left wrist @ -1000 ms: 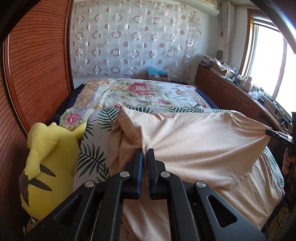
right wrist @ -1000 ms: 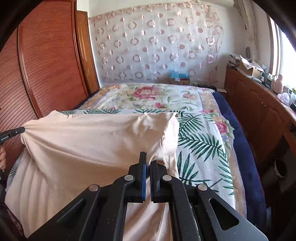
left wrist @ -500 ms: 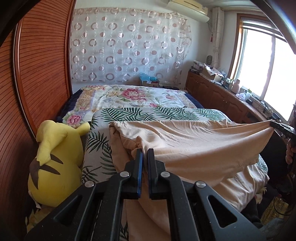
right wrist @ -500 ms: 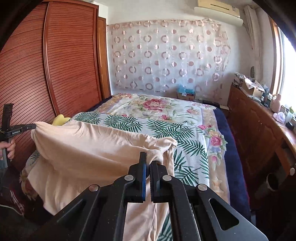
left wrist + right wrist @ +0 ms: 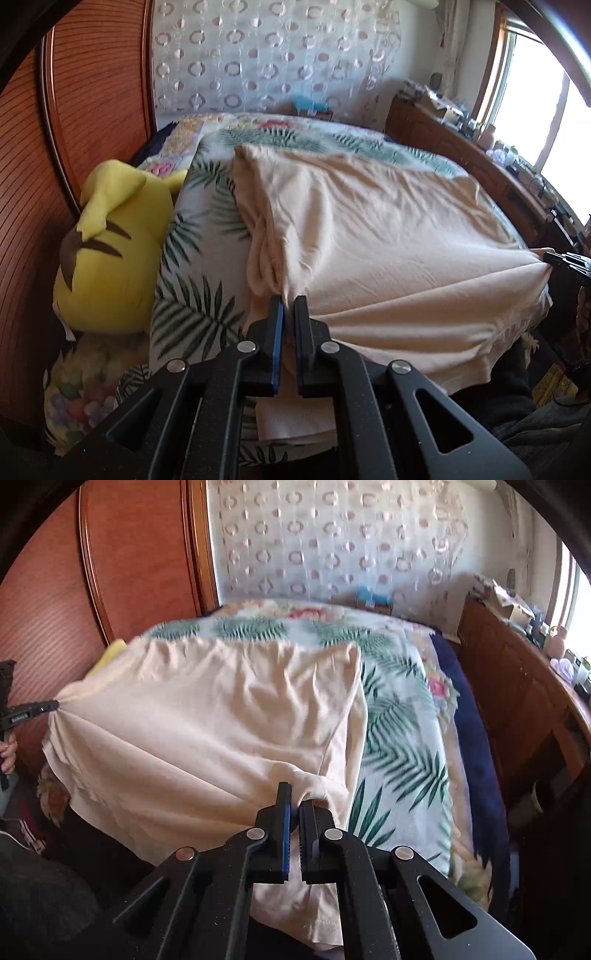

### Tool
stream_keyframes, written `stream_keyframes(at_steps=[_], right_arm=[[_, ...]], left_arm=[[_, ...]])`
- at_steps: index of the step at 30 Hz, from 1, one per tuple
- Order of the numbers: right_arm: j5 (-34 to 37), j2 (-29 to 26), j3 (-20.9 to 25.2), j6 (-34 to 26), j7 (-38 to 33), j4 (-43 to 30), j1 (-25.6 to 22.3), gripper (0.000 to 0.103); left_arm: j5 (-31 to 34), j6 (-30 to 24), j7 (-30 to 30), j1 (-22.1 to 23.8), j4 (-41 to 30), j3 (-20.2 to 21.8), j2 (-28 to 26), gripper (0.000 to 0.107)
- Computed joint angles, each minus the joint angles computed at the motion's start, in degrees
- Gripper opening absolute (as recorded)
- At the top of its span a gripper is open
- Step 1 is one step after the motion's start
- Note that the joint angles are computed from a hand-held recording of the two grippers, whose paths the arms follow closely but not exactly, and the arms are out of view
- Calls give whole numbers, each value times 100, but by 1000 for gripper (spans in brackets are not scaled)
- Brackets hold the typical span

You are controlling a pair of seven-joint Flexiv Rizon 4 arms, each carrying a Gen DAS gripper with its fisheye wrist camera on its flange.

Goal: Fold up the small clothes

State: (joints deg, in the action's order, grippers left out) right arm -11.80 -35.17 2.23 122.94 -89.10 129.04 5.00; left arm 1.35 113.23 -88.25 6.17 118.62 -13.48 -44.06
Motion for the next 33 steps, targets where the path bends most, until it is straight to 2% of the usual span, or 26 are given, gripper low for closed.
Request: stream_keyframes(at_steps=[2, 4, 6, 10, 12, 14, 16, 18, 21, 25, 29, 31, 33], right_arm=[[187, -117, -195, -151, -67, -125, 224, 2], [117, -206, -107, -251, 5, -234, 95, 2], [2, -275, 15, -222, 75, -264, -69, 3], [58, -259, 2, -120, 79, -152, 5, 3], [60, -209, -13, -128, 80, -119, 15, 13], [54, -155, 3, -46, 53, -26, -5, 14], [38, -46, 37, 69, 23, 120, -40, 17], [43, 19, 30, 203, -29, 202, -54, 25], [8, 99, 66, 383, -66, 286, -92, 27], [230, 105, -70, 554, -211, 292, 86, 35], [345, 56, -111, 593, -228, 230, 115, 37], [474, 39, -182, 546, -257, 174, 212, 37], [475, 7, -163, 525, -236, 127, 196, 37]], left_arm=[[-96, -8, 4, -158, 24, 158, -22, 6], [-217, -30, 17, -322, 49, 330, -15, 6], [-204, 8, -6, -258, 100, 278, -25, 6], [-183, 99, -37, -208, 144, 258, -8, 6], [-157, 175, -52, -193, 154, 262, 21, 6], [-236, 208, -43, -334, 138, 398, 84, 6], [-294, 236, 7, -457, 94, 514, 128, 20], [-263, 298, 39, -451, 51, 499, 153, 31], [-248, 288, 92, -464, -75, 465, 165, 45], [-397, 77, 230, -651, -291, 582, 142, 47], [-435, -103, 342, -634, -437, 497, 68, 52], [-439, -168, 389, -618, -476, 458, 38, 68], [-475, -144, 413, -670, -482, 496, 10, 73]])
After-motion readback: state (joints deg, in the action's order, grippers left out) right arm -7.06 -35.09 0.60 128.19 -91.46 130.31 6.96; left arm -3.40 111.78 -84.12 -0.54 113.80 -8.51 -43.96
